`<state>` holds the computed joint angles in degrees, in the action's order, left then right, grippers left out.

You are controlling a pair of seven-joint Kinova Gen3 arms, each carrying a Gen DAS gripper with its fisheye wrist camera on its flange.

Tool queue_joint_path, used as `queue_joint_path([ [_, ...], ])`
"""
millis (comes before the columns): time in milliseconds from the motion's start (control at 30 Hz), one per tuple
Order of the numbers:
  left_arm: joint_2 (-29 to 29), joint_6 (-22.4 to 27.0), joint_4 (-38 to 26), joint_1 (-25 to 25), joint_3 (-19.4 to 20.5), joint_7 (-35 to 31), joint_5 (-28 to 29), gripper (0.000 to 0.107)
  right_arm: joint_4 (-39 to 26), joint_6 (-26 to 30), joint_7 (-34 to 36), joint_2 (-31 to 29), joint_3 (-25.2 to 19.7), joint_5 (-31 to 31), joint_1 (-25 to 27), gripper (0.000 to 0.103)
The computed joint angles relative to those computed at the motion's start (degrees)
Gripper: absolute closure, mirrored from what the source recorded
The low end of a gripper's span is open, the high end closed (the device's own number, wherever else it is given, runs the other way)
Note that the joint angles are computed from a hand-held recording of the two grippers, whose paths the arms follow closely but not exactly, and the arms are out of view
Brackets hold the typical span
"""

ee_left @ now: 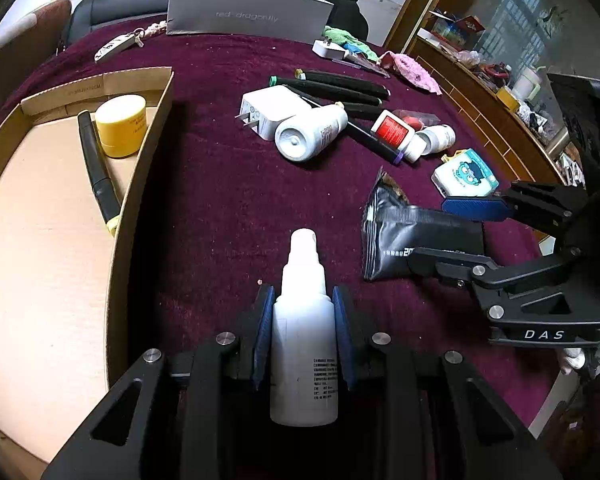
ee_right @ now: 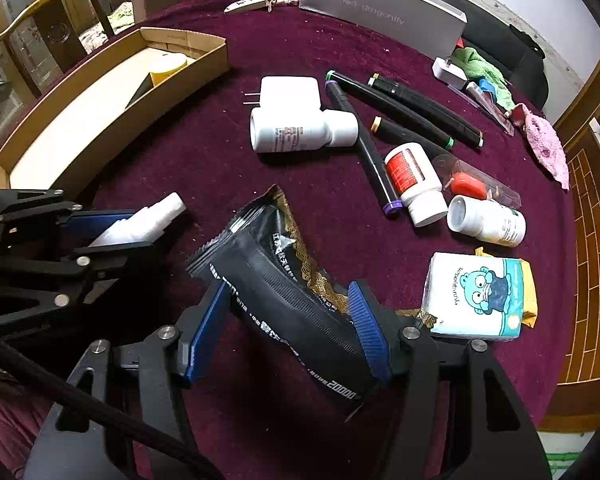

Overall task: Organize objects
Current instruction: 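Grasp the black foil pouch with the right tool while the left tool holds the bottle, then carry the dropper bottle and pouch into the tray and open both tools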

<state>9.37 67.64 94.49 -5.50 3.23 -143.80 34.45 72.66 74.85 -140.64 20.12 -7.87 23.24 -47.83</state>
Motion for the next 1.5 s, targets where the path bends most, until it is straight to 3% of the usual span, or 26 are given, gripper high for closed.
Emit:
queue_joint_path([
  [167, -1.1, -3.1, 1.2, 1.5, 0.4, 0.7, -1.4, 0.081, -0.4, 1.5, -0.7, 1.0, 0.3, 1.5, -1.3, 0.042],
  [333, -2.9, -5.9, 3.9, 2.2, 0.4, -1.4, -0.4, 0.067, -0.2, 1.5, -3.0, 2.0, 0.8, 3.1, -2.6, 0.043],
  [567, -5.2, -10.9, 7.2, 3.8, 0.2, -3.5, -0.5, 0.066, 2.7, 0.1, -10.5, 1.1, 1.4, 4.0, -3.4, 0.044],
  [600, -5.4, -11.1, 7.4, 3.9, 0.1, -3.8, -0.7, 0.073, 3.0, 0.5, -12.0, 1.1, 1.4, 4.5, -3.9, 0.046],
  [667, -4.8, -8.8, 6.6, 3.2, -0.6, -4.5, 0.3, 0.083, 2.4, 2.5, -13.9, 1.5, 1.3, 5.7, -4.8, 0.061],
  [833, -4.4, -3.4, 5.5, 0.2, -2.1, -5.2, 2.7, 0.083, 2.2, 4.8, -18.5, 0.7, 0.8, 7.3, -6.7, 0.075],
  [1200, -6.4, 7.2, 5.5, -7.0, -6.8, -11.2, 9.0, 0.082, 3.8, 3.9, -27.6, -3.3, -2.0, 10.5, -8.9, 0.075],
  [1500, -5.4, 18.0, 0.7, -14.1, -10.0, -14.0, 15.5, 0.082, -4.6, 7.1, -26.0, -1.9, -3.1, 12.6, -12.4, 0.075],
])
